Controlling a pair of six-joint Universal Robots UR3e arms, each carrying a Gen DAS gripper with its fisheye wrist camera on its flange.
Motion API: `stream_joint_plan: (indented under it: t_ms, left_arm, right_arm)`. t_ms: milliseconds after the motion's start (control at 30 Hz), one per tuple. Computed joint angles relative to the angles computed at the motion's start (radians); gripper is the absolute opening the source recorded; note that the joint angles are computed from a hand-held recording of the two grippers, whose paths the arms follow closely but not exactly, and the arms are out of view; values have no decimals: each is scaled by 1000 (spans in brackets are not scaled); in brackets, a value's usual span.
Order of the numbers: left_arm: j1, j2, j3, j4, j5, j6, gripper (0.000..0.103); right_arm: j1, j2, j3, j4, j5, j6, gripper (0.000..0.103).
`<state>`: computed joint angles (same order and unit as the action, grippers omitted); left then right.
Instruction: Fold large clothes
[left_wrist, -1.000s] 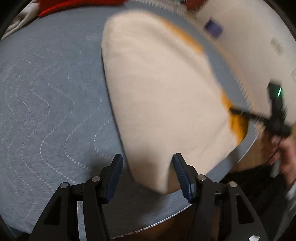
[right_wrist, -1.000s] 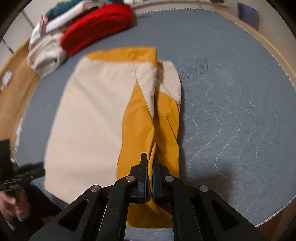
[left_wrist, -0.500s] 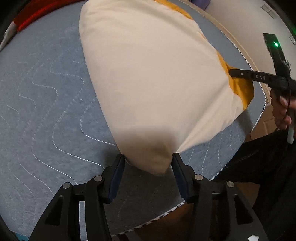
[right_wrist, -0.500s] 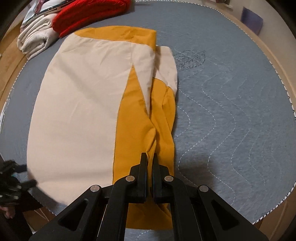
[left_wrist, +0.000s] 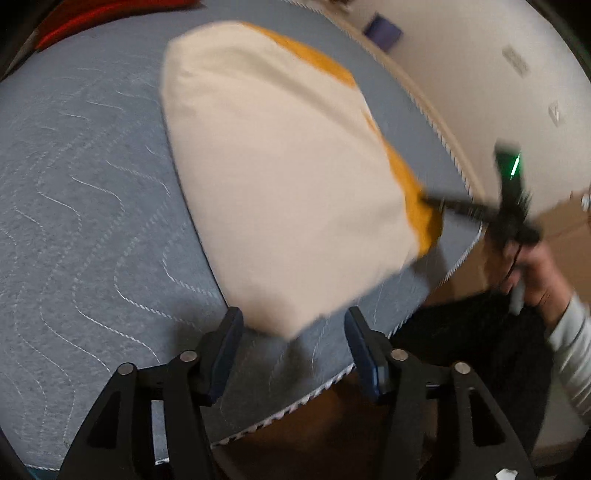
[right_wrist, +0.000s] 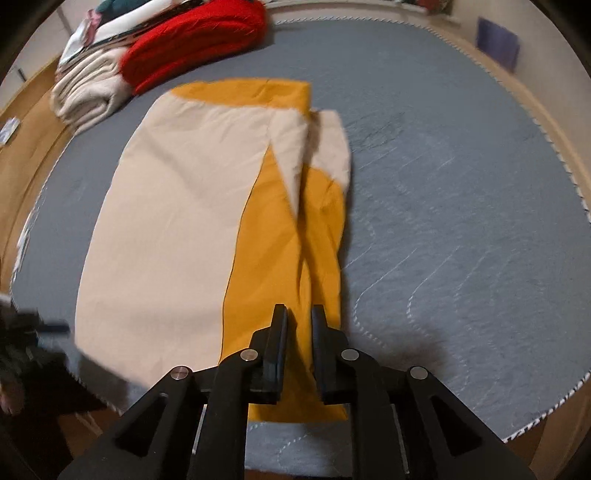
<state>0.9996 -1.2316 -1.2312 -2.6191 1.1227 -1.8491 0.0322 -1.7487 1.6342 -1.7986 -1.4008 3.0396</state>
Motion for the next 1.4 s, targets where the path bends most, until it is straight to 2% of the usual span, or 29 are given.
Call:
stream_joint_plan:
  t_ms: [67,200,400,467,500,567,667,733,867,1067,1233,1267,1333,1400]
  left_arm:
    - [-10,-43,4,50,-43,-107,56]
    - [-71,-117,-50,184,-83,-321,56]
    - [-171,-226,-146,411,-150,-570,56]
    - [-195,-227,-220,495,-181,-635,67]
    - [-212,-240,-247,540,-199,-666,69]
    - [-223,-258,-281,586,-231,-691,75]
    - [-245,-278,-321,635,-283,-727,76]
    - [-245,-297,-331,635,-315,-722,76]
    - [-279,-300,-405,719,-359,-759,76]
    - [-300,-306,-412,767,-399,-799,77]
    - [-382,-355,-383,876,-422,-936,77]
    - [-384,-380,-362,882,-422,-938,77]
    - [-376,-393,-350,870,-421,-922,77]
    - [-376,-412,-324,858,-421,-918,77]
  right_arm:
    - [18,22,21,14,-41,-41,14]
    - [55,55,55,27,-134,-64,5]
    - [39,73,30,45,-128,-35,4]
    - [13,72,9,70,-95,-33,5]
    - [-7,59,9,79,-67,-34,8]
    - [-33,46,9,73,-36,-33,11]
    - [-71,41,6,80,18,-25,17]
    - [-52,76,-13,76,15,10,24]
    - [-34,156,-53,86,12,55,25]
    - [-34,239,-117,109,33,98,25]
    - [-99,231,-134,47,80,135,27]
    - [-117,216,-127,28,115,145,30]
    - [-132,213,-133,21,161,143,59]
    - [-124,229,-143,16,185,139,66]
